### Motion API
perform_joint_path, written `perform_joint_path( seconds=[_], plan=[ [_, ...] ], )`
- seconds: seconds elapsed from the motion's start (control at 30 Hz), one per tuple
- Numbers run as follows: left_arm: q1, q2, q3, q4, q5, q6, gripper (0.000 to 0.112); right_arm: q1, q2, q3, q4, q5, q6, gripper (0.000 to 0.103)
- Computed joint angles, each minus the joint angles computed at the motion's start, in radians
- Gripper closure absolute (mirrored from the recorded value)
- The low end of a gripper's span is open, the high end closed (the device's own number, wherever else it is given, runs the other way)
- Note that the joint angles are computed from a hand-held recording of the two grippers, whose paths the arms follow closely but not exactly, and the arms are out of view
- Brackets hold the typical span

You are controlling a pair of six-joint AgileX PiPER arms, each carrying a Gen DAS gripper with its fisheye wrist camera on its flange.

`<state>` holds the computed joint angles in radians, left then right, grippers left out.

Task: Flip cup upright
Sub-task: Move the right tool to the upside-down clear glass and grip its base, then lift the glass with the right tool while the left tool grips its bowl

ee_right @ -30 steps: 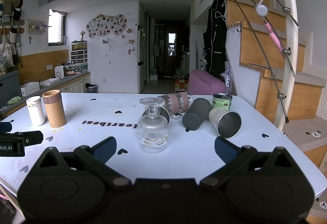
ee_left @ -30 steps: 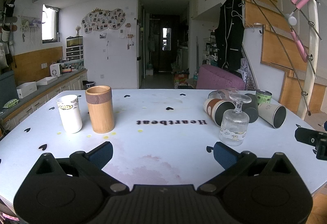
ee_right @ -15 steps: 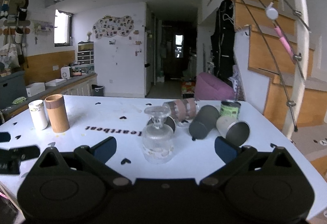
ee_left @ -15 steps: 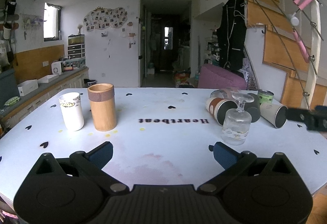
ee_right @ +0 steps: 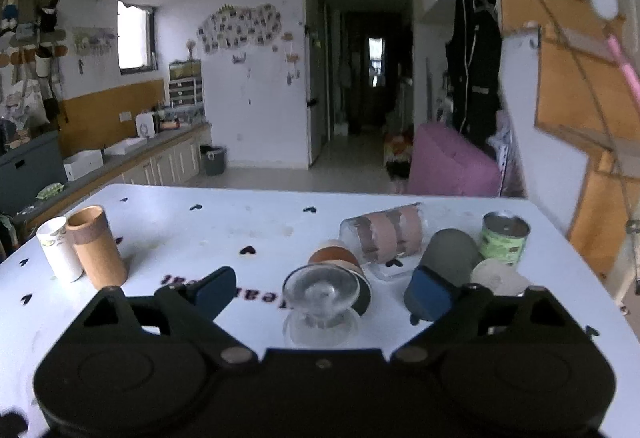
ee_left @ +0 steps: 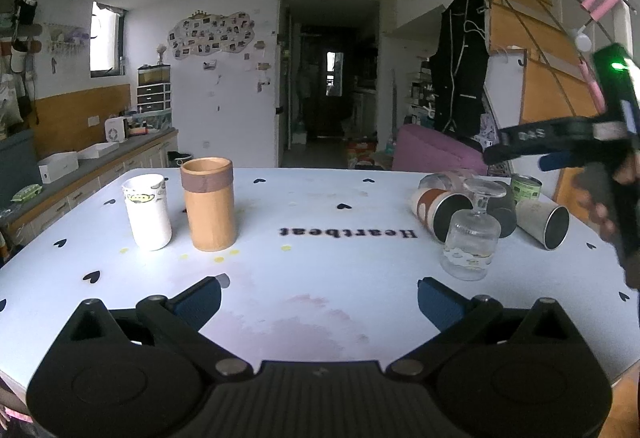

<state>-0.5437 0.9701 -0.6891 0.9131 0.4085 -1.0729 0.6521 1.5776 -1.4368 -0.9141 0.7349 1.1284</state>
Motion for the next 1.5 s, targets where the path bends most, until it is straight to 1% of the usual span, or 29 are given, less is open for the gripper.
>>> perform_joint_path(
  seconds=[0.1,0.13,0.2,0.23,0.27,0.4,0.43,0.5,0.57,0.6,0.63,0.77,0.83,0.87,0.97,1.13,1.2,1.27,1.33,1.4,1.43,1.5],
  plan=[
    [0.010,0.000,0.000,-0.010,-0.003,0.009,0.009,-0.049,0.071,-0.099,0.126,-0.001,-0.122,0.009],
    [0.017,-0.001,0.002,-0.017,-0.006,0.017,0.009,-0.069,0.097,-0.135,0.188,0.001,-0.175,0.009],
    [0.030,-0.004,0.005,-0.032,-0.013,0.033,0.009,-0.095,0.149,-0.204,0.280,0.030,-0.258,0.011],
    [0.037,-0.006,0.006,-0.040,-0.017,0.042,0.009,-0.102,0.175,-0.237,0.309,0.051,-0.289,0.014],
    [0.044,-0.007,0.007,-0.047,-0.020,0.049,0.009,-0.105,0.196,-0.262,0.323,0.068,-0.308,0.016],
    [0.049,-0.003,0.000,-0.070,-0.018,0.066,0.009,-0.117,0.238,-0.312,0.366,0.093,-0.362,0.019],
    [0.055,-0.003,0.000,-0.084,-0.022,0.081,0.009,-0.121,0.250,-0.331,0.380,0.107,-0.380,0.022],
    [0.066,-0.004,0.003,-0.104,-0.029,0.098,0.009,-0.122,0.275,-0.367,0.390,0.146,-0.399,0.029],
    [0.071,-0.003,0.002,-0.115,-0.030,0.106,0.009,-0.125,0.295,-0.396,0.402,0.176,-0.418,0.038],
    [0.076,-0.004,0.002,-0.123,-0.032,0.114,0.009,-0.131,0.296,-0.397,0.423,0.172,-0.437,0.039],
    [0.076,-0.005,0.001,-0.124,-0.030,0.114,0.009,-0.136,0.294,-0.393,0.439,0.164,-0.448,0.042],
    [0.099,-0.001,0.001,-0.157,-0.042,0.144,0.009,-0.110,0.308,-0.426,0.420,0.207,-0.437,0.042],
    [0.105,0.001,0.000,-0.171,-0.042,0.152,0.009,-0.094,0.316,-0.444,0.429,0.220,-0.458,0.042],
    [0.109,0.002,-0.001,-0.178,-0.043,0.157,0.009,-0.088,0.318,-0.449,0.454,0.216,-0.473,0.043],
    [0.112,0.000,-0.002,-0.174,-0.039,0.151,0.009,-0.069,0.326,-0.456,0.522,0.168,-0.512,0.043],
    [0.139,0.001,-0.001,-0.174,-0.034,0.152,0.009,0.006,0.375,-0.505,0.494,0.115,-0.500,0.043],
    [0.160,0.005,-0.001,-0.208,-0.042,0.186,0.009,0.024,0.380,-0.504,0.489,0.074,-0.490,0.043],
    [0.176,0.005,0.000,-0.242,-0.046,0.220,0.009,0.044,0.372,-0.466,0.462,0.009,-0.460,0.043],
    [0.193,0.004,0.003,-0.265,-0.053,0.245,0.009,0.076,0.352,-0.401,0.401,-0.033,-0.411,0.043],
    [0.197,0.008,0.003,-0.263,-0.051,0.236,0.009,0.122,0.299,-0.267,0.238,-0.100,-0.278,0.043],
    [0.204,0.009,0.005,-0.274,-0.054,0.245,0.009,0.151,0.264,-0.198,0.152,-0.115,-0.204,0.043],
    [0.216,0.014,0.006,-0.297,-0.056,0.264,0.009,0.189,0.207,-0.097,0.062,-0.119,-0.113,0.043]
  ],
)
